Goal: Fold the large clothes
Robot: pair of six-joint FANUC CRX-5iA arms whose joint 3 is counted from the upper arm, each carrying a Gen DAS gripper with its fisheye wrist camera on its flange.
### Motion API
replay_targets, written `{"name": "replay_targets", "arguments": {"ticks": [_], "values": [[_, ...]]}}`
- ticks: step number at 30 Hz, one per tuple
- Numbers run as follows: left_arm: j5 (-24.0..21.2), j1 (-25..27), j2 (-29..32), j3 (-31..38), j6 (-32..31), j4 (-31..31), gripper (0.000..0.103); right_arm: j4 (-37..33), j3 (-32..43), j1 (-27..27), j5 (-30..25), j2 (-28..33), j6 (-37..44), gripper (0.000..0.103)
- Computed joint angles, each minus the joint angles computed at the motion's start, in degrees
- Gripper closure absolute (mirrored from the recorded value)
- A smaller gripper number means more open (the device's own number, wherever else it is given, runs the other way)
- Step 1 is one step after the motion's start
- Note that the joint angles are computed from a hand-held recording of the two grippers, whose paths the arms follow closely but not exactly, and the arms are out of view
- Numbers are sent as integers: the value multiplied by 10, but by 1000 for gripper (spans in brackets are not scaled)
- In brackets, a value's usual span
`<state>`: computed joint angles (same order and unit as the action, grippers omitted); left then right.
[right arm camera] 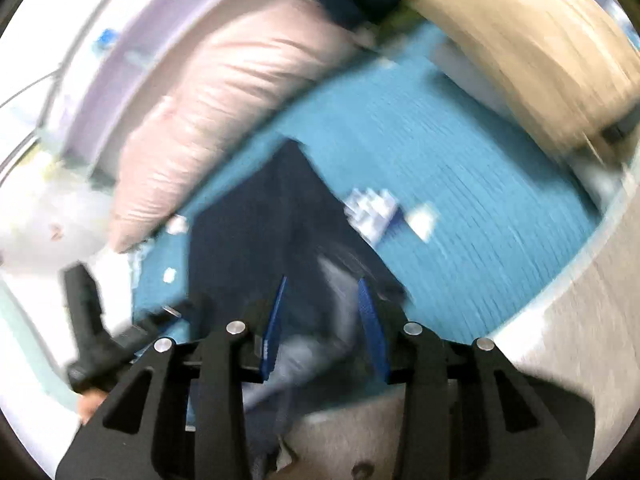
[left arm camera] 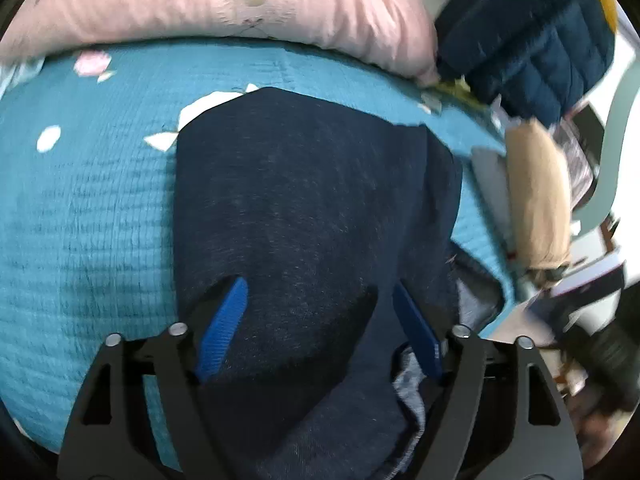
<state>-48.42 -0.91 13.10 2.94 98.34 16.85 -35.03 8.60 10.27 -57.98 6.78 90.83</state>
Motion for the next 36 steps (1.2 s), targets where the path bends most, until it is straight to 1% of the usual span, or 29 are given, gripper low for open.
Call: {"name": "replay_targets", "arguments": {"ticks": [2, 3, 4, 6, 7, 8, 9, 10, 11, 12, 13, 15, 17, 21, 23, 25, 26, 27, 28, 29, 30, 31, 32, 35, 36], "values": [[-26, -17, 17, 38, 17, -50, 20, -16, 59, 15, -14, 49, 19, 67], [-29, -21, 21, 45, 22, -60, 19, -26, 75, 15, -26, 65, 33, 67], [-34, -25, 25, 53, 28, -70, 19, -19, 112, 33, -37, 102, 28, 68], [-30, -23, 22, 47, 25, -67, 19, -16, 152, 44, -63, 145, 17, 70], [-27, -21, 20, 41, 19, -61, 19, -12, 168, 49, -84, 166, 19, 71], [-23, -18, 19, 36, 14, -53, 19, 8, 170, 58, -86, 178, 13, 71], [-21, -16, 17, 31, 8, -45, 19, 31, 168, 66, -86, 187, 8, 77], [-18, -12, 18, 25, -3, -31, 19, 45, 166, 70, -84, 192, 3, 81], [-15, -11, 19, 22, -7, -22, 19, 64, 160, 74, -78, 195, -1, 94], [-12, -9, 20, 20, -12, -13, 19, 98, 145, 81, -63, 191, -7, 103], [-8, -6, 21, 15, -20, 0, 19, 112, 134, 82, -50, 189, -9, 103], [-7, -4, 22, 10, -33, 14, 19, 81, 134, 62, -57, 194, 3, 103], [-9, -6, 26, 15, -33, 12, 19, 75, 132, 56, -59, 192, 1, 103], [-15, -10, 28, 23, -24, 1, 19, 119, 112, 80, -32, 181, -9, 103], [-13, -11, 24, 21, -18, -3, 17, 103, 113, 73, -28, 180, -16, 103], [0, -9, 10, 7, -7, 1, 17, 78, 99, 62, -23, 162, -17, 99], [6, -7, 2, -4, -5, 10, 17, 80, 84, 61, -17, 146, -25, 97], [10, -3, -5, -15, -5, 22, 17, 78, 73, 60, -10, 135, -26, 87], [10, -1, -15, -27, 1, 27, 17, 63, 50, 54, 1, 110, -20, 79], [8, 0, -22, -35, 6, 26, 17, 63, 36, 53, 7, 97, -22, 56], [5, 0, -28, -41, 11, 21, 17, 66, 20, 54, 13, 81, -26, 49], [3, 0, -36, -50, 11, 20, 17, 39, 7, 44, 15, 67, -10, 49], [-3, -1, -41, -56, 10, 21, 17, 6, 6, 34, 5, 63, 12, 49], [-13, -9, -51, -71, 16, 16, 17, -97, 15, 7, -42, 61, 78, 49], [-20, -12, -50, -70, 21, 8, 17, -104, 28, 11, -53, 70, 79, 49]]}}
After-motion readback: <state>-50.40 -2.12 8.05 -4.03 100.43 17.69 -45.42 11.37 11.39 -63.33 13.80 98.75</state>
